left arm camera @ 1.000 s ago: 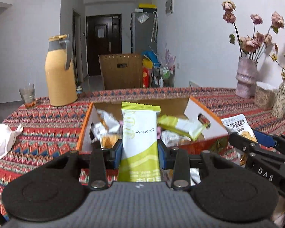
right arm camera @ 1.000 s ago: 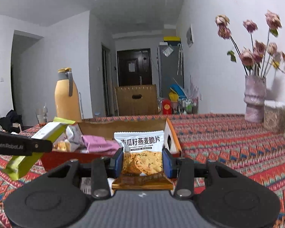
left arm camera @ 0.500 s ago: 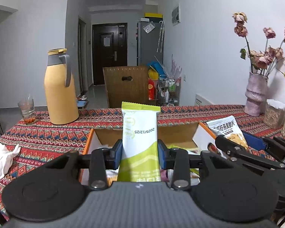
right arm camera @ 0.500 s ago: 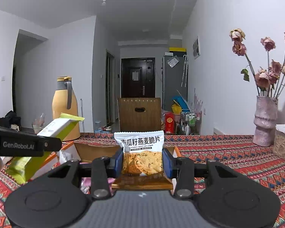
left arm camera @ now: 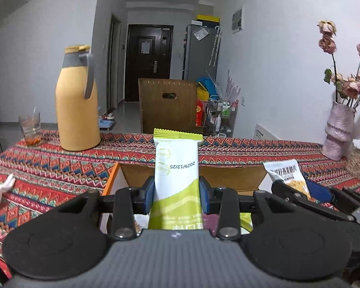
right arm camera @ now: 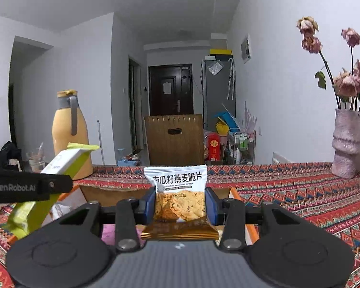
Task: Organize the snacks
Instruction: 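Carry both packets over the box, lower them in and open both grippers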
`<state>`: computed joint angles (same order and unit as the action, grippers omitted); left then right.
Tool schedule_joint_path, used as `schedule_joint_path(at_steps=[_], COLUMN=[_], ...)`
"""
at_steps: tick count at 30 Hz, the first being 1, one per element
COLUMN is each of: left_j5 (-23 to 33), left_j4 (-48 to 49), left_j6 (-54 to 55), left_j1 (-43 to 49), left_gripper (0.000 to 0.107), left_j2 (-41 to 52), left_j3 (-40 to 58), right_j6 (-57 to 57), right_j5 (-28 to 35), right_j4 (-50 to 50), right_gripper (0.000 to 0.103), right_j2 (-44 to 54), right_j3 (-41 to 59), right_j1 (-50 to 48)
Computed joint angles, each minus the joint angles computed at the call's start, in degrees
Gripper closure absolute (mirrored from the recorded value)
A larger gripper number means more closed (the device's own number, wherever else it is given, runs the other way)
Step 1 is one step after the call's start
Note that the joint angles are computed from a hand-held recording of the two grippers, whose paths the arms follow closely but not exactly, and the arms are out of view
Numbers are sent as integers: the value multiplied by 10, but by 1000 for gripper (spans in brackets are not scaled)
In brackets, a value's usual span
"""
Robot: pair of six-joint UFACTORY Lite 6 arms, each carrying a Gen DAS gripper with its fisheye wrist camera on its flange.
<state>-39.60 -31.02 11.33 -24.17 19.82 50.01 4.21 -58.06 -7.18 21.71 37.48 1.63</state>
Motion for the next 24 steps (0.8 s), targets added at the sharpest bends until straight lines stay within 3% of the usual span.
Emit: schedule_joint_path(at_steps=[6,13,15,16,17,18,20,24], left_j5=[18,-3,-15,-21,-28,-34,-56,-61], left_j4=[58,74,75,73,69,56,29,17], left_j6=[-40,-59,-65,-67,-68,-62,-54,-60], left_j1=[24,23,23,22,21,18,10,10], left_gripper=[70,65,54,49,35,19,5,4], left_j2=[26,18,12,9,6,4,1,-1], left_j3=[16,-4,-14,-18,-23,-25,-33,-36], right_j6=[2,9,7,8,8,9,15,18], right_j5=[13,27,27,29,27,26,25,30], right_j4=[-9,-17,-10,-4,1,5,8,14], right_gripper=[62,59,51,38,25,19,6,0], right_j2=[27,43,43,43,43,43,45,52], right_j3=[20,29,28,30,29,29,31,37], right_j1=[-4,-9,-9,-9,-10,-12,-16,-18])
